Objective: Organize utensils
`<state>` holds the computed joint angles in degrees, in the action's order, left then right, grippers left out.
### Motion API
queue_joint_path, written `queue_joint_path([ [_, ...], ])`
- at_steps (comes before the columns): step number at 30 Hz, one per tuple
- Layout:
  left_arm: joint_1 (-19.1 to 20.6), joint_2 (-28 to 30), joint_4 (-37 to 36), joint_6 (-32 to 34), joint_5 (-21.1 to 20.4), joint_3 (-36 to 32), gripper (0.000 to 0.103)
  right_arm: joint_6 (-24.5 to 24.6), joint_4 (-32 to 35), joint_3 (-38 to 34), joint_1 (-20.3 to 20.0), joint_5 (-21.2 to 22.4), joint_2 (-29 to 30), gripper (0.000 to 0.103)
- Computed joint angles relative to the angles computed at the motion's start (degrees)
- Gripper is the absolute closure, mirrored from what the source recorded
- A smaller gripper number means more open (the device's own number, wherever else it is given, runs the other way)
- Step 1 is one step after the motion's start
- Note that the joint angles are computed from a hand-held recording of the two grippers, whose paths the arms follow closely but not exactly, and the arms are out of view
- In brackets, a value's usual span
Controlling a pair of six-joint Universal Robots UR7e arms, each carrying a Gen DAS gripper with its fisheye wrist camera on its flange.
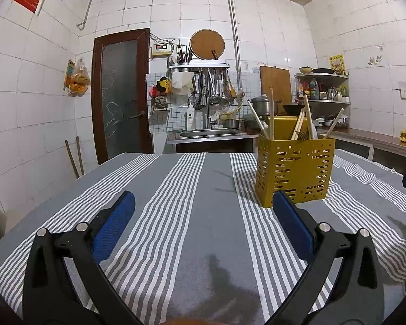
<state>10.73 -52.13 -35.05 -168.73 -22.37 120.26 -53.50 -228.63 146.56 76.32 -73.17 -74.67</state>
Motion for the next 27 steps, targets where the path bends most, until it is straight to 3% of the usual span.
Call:
queue_joint_path([
  [27,0.1,-0.1,-0.1,0.4,0.0,-0.1,0.005,0.1,-0.2,-0.2,0.1,0.1,0.3,0.005],
])
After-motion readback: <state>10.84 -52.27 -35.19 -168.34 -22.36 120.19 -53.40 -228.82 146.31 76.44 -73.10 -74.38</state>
